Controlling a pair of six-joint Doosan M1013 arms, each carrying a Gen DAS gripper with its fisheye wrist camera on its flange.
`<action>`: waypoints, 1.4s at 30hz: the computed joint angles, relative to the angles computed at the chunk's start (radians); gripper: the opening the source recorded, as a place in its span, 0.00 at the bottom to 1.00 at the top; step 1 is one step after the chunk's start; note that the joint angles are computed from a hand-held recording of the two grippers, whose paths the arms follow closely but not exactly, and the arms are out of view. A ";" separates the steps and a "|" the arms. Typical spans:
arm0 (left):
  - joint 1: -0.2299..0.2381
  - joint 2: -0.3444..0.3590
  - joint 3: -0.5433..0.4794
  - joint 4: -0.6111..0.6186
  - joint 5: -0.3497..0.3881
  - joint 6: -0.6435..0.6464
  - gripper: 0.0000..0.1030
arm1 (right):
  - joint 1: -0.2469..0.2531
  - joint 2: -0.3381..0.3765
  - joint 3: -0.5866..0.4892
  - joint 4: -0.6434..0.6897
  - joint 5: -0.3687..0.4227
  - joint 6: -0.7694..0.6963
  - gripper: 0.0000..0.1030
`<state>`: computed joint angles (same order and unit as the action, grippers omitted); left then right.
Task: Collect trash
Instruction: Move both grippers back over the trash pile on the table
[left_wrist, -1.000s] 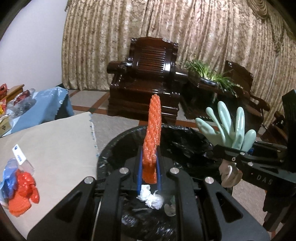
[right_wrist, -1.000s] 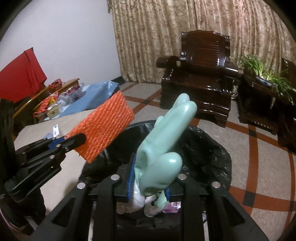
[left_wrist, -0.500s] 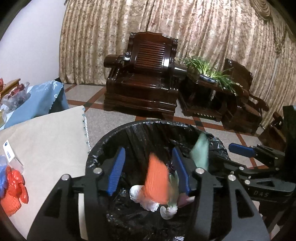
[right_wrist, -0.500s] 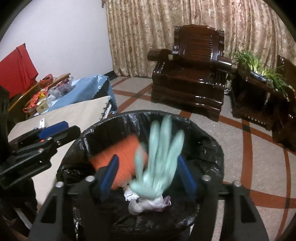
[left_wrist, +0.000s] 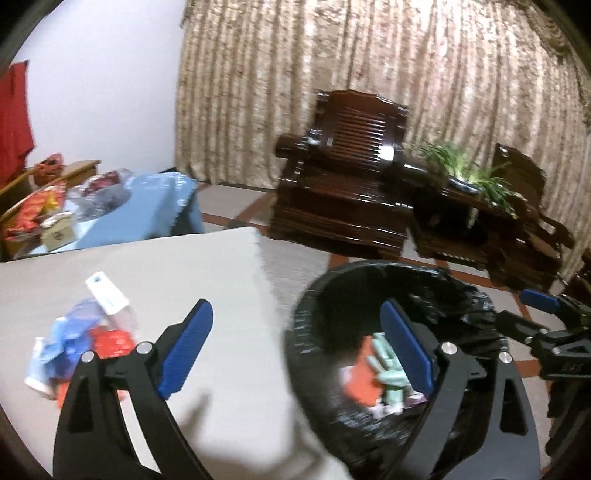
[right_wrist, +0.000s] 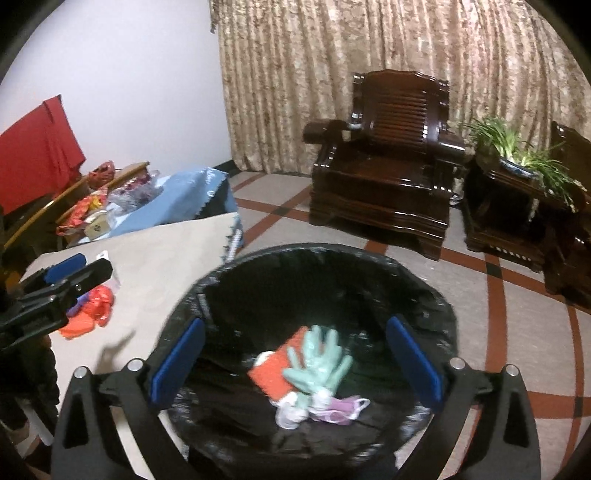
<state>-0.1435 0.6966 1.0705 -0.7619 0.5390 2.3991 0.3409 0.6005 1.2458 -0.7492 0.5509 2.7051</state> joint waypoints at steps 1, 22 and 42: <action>0.008 -0.004 0.002 0.008 -0.006 -0.013 0.87 | 0.004 0.004 -0.008 0.005 -0.007 -0.006 0.94; 0.145 -0.022 0.047 0.355 -0.147 -0.374 0.87 | 0.078 0.204 -0.336 0.300 -0.018 -0.382 0.94; 0.220 0.130 -0.129 0.585 0.013 -0.632 0.80 | 0.110 0.492 -0.818 0.555 0.225 -0.715 0.94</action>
